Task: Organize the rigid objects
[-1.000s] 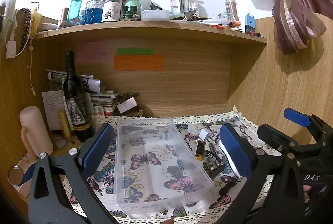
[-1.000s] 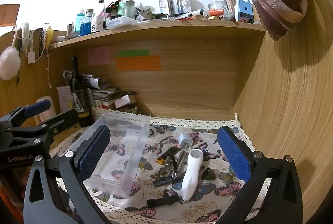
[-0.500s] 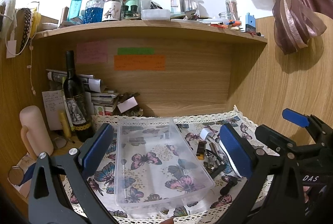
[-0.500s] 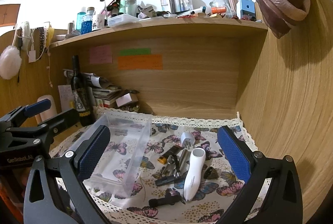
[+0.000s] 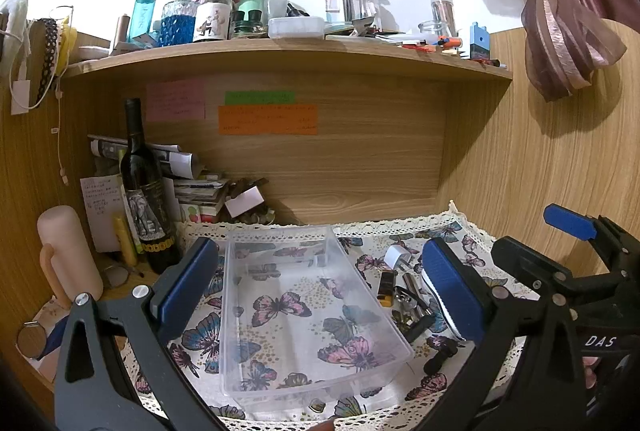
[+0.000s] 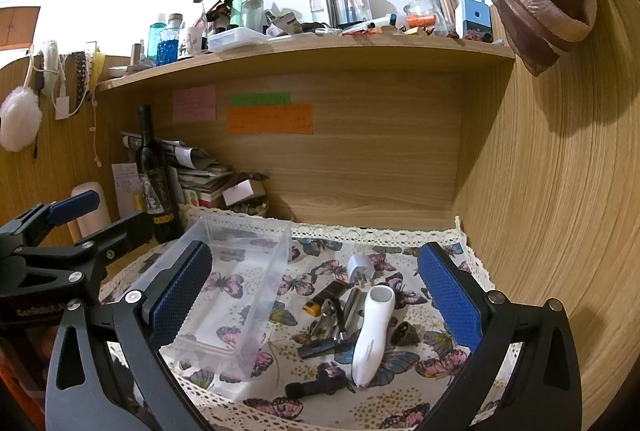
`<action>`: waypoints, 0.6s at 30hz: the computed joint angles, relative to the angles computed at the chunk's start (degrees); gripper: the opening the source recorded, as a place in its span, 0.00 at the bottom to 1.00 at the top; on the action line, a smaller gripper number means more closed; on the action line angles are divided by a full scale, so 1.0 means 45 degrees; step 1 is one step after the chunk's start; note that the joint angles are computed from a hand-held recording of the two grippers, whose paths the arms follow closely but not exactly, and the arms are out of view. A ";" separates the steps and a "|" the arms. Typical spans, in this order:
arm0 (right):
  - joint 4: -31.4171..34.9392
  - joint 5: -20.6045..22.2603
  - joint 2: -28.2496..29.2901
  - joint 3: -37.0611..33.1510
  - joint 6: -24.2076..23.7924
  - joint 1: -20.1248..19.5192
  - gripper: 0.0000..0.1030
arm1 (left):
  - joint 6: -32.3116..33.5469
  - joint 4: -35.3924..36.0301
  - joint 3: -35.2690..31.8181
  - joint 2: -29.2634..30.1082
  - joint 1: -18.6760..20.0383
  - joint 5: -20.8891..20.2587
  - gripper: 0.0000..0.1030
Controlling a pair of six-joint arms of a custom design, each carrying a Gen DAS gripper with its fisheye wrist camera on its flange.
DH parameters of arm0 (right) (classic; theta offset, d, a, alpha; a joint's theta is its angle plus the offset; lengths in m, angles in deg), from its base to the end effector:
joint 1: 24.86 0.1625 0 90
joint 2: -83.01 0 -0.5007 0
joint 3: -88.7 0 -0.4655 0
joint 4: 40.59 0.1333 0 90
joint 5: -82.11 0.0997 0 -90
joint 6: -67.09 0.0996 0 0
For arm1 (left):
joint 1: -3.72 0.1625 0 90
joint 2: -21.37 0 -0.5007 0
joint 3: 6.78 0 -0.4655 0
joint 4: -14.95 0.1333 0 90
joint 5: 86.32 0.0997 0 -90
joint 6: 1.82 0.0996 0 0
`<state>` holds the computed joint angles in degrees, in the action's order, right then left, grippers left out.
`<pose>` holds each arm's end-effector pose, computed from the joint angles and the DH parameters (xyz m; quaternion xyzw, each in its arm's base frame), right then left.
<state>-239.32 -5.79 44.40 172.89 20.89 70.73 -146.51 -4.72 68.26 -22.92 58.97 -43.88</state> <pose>0.2192 -0.8335 0.1865 0.3806 -0.7621 0.4964 0.1670 -0.2891 -0.7795 0.1634 0.1957 0.7256 -0.5801 0.3142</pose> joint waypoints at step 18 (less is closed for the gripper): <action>0.0011 0.0104 -0.0087 0.0136 0.0103 -0.0021 1.00 | -0.0086 0.0108 -0.0086 0.0055 -0.0018 0.0063 1.00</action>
